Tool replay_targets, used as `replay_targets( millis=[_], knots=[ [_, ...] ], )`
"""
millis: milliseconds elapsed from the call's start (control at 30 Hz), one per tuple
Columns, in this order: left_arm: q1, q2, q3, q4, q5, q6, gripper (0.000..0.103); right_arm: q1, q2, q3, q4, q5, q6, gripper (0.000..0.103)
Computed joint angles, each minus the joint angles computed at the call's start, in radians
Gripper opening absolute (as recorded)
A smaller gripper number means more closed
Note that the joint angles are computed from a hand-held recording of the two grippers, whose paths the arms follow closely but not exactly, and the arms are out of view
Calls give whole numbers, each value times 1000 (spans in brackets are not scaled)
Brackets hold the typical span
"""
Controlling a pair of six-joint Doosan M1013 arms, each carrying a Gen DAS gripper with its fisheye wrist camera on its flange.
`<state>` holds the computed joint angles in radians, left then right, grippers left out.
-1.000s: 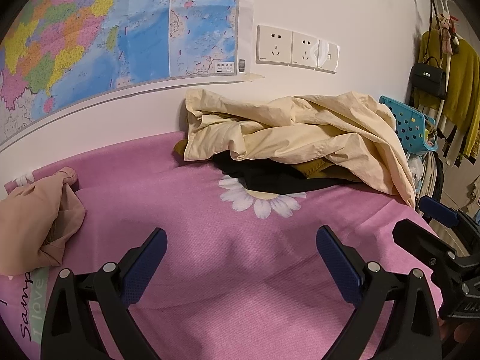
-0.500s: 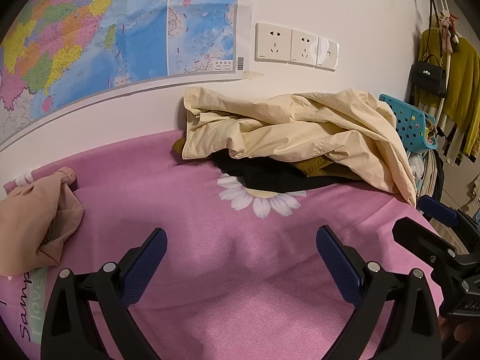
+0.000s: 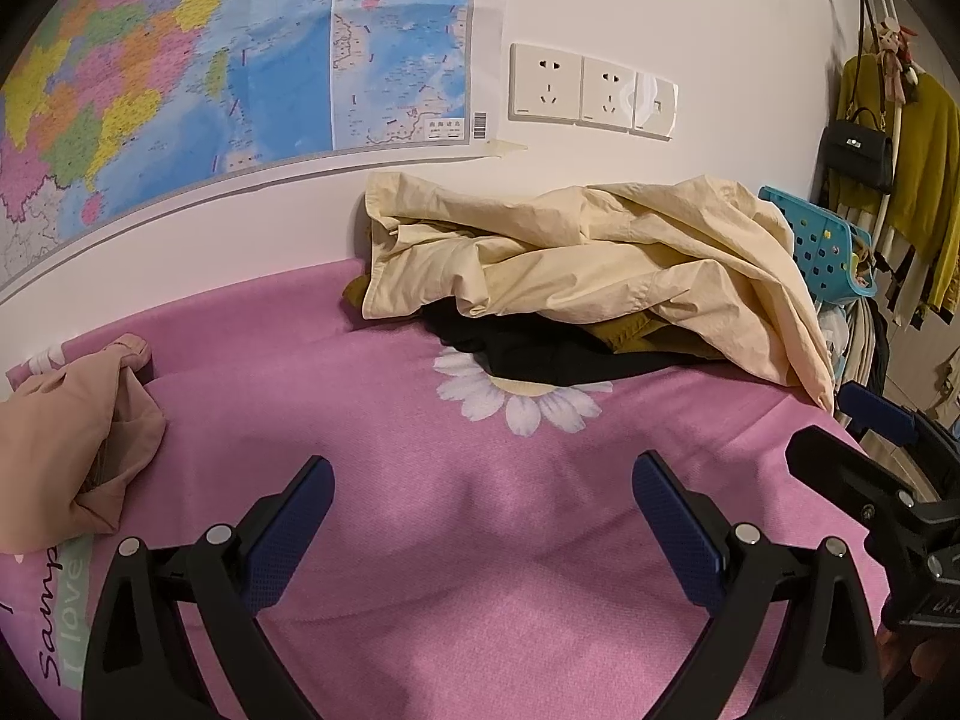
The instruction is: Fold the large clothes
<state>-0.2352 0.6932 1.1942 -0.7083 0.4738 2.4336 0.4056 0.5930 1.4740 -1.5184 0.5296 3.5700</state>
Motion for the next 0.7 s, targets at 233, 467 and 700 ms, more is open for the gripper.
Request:
replay_targets(
  millis=[233, 467, 700],
  knots=[
    [-4, 10, -19, 30, 14, -30, 96, -10, 1, -12, 10, -5, -46, 97],
    [-7, 28, -57, 73, 41, -74, 96, -20, 6, -36, 16, -8, -125, 97],
    [-14, 53, -105, 125, 64, -127, 96, -41, 18, -79, 40, -12, -235, 97]
  ],
)
